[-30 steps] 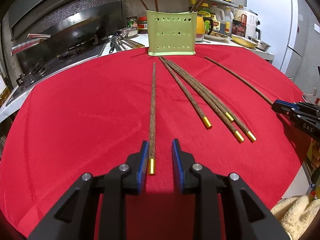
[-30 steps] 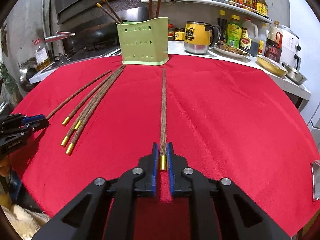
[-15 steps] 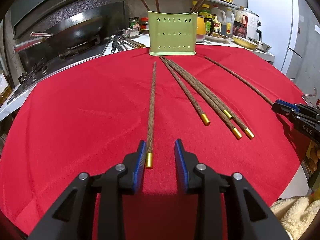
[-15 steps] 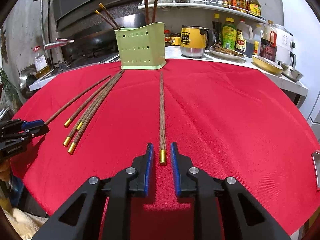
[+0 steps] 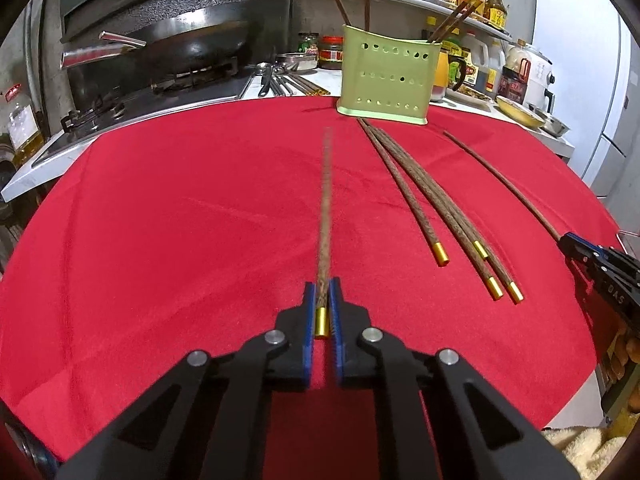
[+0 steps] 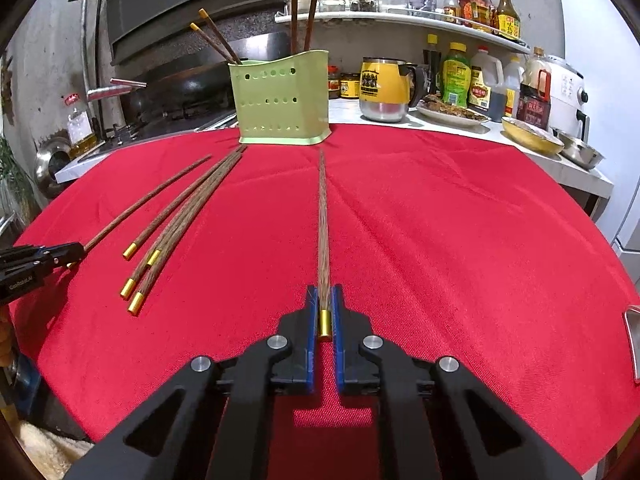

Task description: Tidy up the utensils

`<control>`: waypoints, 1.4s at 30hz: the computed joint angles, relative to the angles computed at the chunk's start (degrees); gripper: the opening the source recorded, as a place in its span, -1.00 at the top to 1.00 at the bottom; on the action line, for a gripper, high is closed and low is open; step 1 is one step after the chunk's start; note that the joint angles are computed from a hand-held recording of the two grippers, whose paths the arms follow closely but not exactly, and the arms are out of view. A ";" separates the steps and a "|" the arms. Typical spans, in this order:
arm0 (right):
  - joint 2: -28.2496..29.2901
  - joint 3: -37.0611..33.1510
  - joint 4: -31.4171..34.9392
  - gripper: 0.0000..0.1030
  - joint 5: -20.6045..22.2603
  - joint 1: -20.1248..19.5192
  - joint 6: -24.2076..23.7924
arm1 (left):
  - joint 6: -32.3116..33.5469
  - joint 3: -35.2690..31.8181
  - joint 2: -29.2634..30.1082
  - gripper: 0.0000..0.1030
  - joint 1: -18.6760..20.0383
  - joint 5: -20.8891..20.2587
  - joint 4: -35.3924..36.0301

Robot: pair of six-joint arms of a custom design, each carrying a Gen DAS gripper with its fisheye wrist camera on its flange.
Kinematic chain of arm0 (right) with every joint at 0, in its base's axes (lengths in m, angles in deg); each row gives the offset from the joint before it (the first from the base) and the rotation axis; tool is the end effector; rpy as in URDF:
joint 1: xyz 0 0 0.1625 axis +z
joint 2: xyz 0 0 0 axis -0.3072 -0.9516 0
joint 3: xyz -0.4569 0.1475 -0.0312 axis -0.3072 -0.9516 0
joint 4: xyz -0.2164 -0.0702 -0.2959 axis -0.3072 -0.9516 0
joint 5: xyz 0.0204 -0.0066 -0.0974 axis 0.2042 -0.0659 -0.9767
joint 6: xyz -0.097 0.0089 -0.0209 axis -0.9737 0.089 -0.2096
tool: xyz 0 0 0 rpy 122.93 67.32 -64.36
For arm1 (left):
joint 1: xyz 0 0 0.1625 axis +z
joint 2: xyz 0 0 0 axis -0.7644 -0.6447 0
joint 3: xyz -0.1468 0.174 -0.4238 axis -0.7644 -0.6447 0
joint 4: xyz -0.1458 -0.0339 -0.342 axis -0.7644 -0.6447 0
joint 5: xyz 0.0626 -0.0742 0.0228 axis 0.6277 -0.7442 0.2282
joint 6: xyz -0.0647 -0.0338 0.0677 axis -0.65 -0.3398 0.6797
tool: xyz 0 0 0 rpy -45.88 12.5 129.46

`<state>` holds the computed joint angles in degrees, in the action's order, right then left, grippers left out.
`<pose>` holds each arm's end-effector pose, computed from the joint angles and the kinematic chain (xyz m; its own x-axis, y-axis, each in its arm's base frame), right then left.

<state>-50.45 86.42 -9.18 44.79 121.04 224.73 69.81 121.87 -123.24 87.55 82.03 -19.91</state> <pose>0.1477 -0.2811 0.0346 -0.7356 -0.1084 0.6687 -0.5654 0.6418 -0.5180 -0.0411 -0.2997 0.1706 -0.7139 0.1699 -0.6793 0.5637 0.7149 -0.4136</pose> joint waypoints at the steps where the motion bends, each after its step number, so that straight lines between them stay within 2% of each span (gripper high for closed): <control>1: -0.24 -0.18 0.80 0.86 -0.09 -0.04 0.44 | -0.03 0.11 -0.31 0.87 -0.16 -0.19 -0.13; 4: -1.58 -0.13 2.74 0.86 -1.03 0.09 2.06 | 0.68 0.75 -3.01 0.87 -1.71 -0.50 -0.65; 8: -4.43 0.40 3.49 0.86 -1.28 2.33 2.86 | 2.60 0.70 -7.19 0.87 -4.79 -2.29 -0.42; 12: -8.43 0.14 4.57 0.86 -0.40 6.72 2.59 | 5.59 -0.04 -12.63 0.87 -8.78 -4.44 -0.11; 17: -12.86 -1.39 5.70 0.86 1.18 12.52 0.39 | 10.41 -1.50 -19.23 0.87 -15.89 -9.29 0.19; 22: -16.55 -2.97 6.65 0.86 1.69 16.65 -1.45 | 12.90 -2.33 -22.45 0.87 -19.60 -12.32 0.24; 27: -18.76 -4.12 7.64 0.86 2.42 19.47 -2.94 | 12.77 -2.34 -23.98 0.87 -21.34 -13.87 0.99; 34: -19.48 -5.36 8.37 0.86 3.21 20.32 -3.87 | 13.11 -2.57 -24.77 0.87 -23.02 -13.74 1.91; 42: -19.38 -6.31 9.19 0.86 2.75 20.02 -3.71 | 17.51 -2.89 -24.98 0.87 -21.68 -13.32 -1.66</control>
